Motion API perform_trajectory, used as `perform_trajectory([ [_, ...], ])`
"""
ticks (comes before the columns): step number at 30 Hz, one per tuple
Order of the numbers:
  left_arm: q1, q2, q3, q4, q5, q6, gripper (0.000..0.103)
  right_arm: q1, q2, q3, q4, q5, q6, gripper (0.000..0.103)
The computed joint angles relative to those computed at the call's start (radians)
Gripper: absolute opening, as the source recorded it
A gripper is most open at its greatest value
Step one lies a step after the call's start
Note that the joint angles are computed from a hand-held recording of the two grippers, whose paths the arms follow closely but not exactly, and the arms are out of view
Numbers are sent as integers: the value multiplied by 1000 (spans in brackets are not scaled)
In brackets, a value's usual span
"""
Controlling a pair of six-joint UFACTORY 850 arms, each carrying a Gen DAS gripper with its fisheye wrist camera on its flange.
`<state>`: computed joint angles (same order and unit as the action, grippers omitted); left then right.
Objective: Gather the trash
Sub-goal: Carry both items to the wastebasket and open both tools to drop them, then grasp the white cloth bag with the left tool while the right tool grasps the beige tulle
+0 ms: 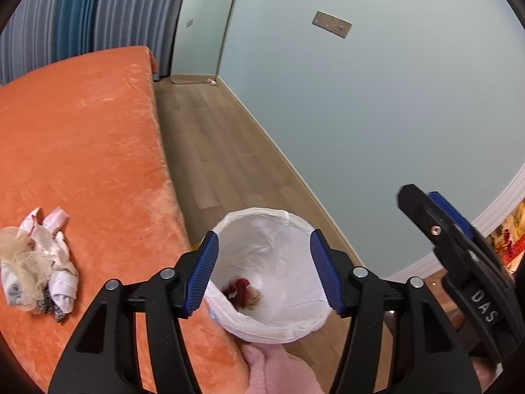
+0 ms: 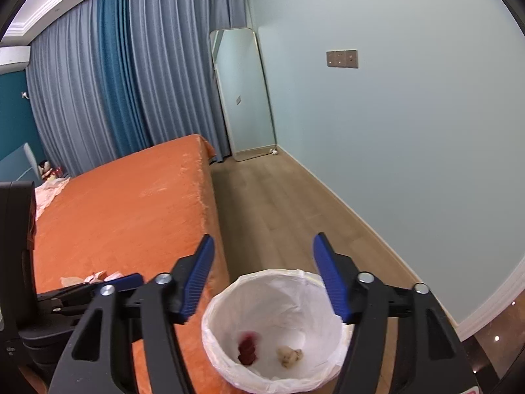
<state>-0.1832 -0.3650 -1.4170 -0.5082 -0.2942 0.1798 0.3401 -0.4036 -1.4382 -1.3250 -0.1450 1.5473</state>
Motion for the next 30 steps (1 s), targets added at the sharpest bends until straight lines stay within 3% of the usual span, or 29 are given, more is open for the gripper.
perform_trajectory([
  [12, 47, 108, 152, 364, 57, -381, 64, 51, 29, 53, -52, 5, 57, 83],
  [20, 120, 175, 262, 647, 66, -682, 69, 103, -5, 23, 273, 33, -270, 83],
  [25, 170, 197, 307, 742, 62, -778, 70, 138, -34, -3, 512, 39, -512, 83],
  [30, 244, 207, 350, 691, 53, -750, 71, 175, -79, -51, 763, 29, -777, 83],
])
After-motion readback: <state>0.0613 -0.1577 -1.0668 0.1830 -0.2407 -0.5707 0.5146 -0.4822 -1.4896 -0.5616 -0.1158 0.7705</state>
